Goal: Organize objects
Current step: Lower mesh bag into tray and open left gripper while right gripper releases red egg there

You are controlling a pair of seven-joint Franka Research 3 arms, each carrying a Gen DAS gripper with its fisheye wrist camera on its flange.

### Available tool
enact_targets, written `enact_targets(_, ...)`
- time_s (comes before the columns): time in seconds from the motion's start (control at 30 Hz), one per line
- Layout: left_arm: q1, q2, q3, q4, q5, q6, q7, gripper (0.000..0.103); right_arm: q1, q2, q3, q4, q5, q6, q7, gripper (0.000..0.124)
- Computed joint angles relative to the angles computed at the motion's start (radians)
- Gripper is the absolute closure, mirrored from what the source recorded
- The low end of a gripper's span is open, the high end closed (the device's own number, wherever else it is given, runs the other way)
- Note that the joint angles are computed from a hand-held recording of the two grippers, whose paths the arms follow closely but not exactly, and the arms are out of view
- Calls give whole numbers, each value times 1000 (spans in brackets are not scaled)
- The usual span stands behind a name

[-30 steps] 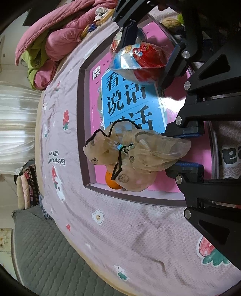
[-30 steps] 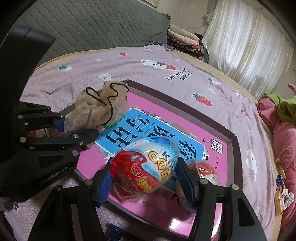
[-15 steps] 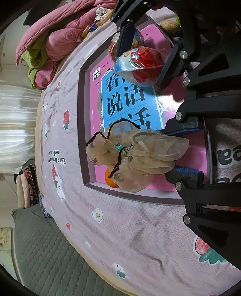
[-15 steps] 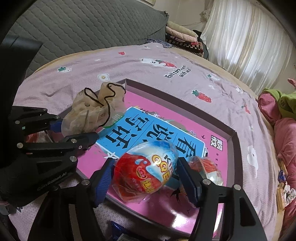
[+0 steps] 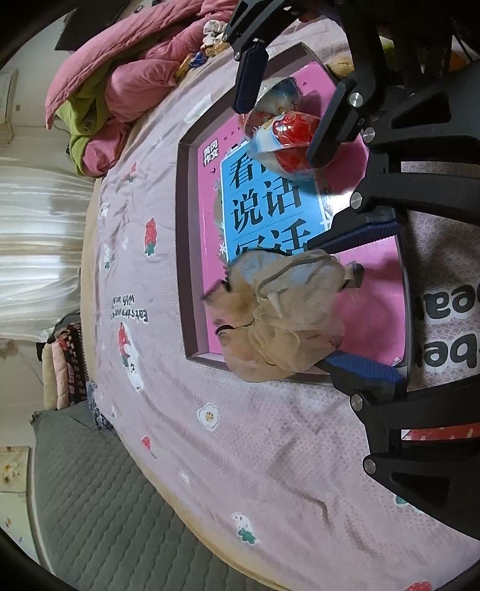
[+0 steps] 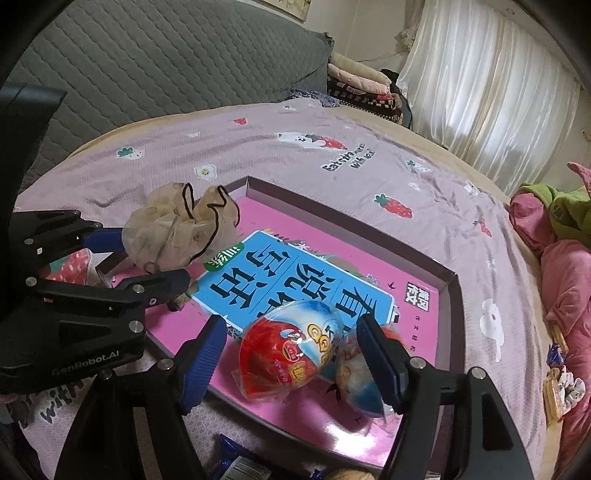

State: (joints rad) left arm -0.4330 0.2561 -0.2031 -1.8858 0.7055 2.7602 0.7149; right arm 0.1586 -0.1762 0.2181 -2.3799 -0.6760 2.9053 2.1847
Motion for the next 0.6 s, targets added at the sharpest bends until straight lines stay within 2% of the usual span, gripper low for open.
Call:
enact_targets(0.07,-5,-3,4,1,12,-3,-11,41,-1,-11,-3,-5,6,8,-2,51)
enact_targets(0.23,-9,-7,3,11,26,-17,-21,39,-25,-34,9,-14,9,19,8,51)
enact_targets(0.33,-16,-9,6,19,50,-28,-39,33,-35,-47,12,-21,28,31,5,51)
enact_targets(0.6,-24,-10,2,36,89,-26,-66,30,-77,-81,36,-38,77,54,-17,51)
